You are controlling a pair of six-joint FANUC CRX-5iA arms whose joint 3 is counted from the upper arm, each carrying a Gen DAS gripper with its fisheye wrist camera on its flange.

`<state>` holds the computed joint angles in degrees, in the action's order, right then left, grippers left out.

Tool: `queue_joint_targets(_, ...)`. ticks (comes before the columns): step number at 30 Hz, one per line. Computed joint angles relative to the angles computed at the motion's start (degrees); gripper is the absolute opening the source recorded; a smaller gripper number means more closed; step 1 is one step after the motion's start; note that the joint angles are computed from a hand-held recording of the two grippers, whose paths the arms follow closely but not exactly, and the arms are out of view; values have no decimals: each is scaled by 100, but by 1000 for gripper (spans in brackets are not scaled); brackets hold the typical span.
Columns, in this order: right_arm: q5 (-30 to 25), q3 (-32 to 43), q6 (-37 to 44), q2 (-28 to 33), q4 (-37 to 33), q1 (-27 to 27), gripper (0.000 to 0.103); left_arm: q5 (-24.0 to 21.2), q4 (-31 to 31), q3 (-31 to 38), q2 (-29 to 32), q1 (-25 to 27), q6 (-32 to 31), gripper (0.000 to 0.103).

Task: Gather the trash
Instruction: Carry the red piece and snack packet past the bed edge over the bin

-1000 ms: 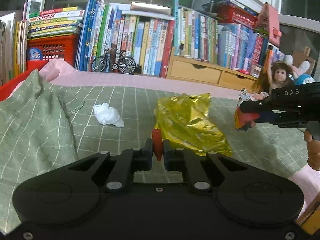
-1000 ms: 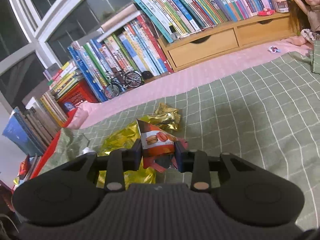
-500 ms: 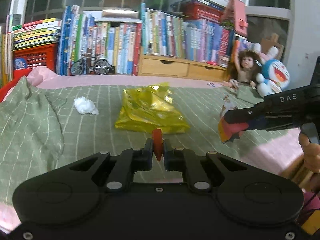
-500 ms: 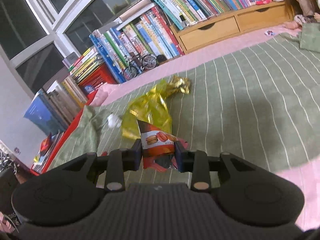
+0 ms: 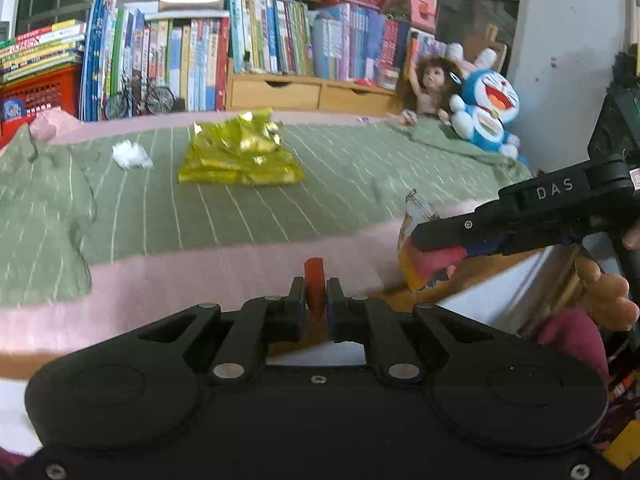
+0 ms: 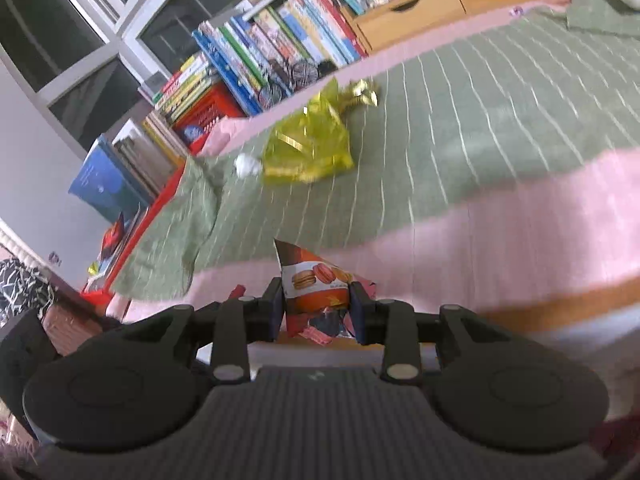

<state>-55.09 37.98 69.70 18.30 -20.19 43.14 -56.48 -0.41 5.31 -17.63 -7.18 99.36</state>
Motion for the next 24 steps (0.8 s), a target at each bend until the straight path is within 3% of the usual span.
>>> queue_joint_targets(10, 22, -846, -108, -563, -126, 103, 37, -342, -18, -274, -209, -278, 119, 10)
queue_joint_targets(24, -287, -1275, -1215, -317, 205, 225, 39, -807, 269, -744, 104, -66, 353, 10)
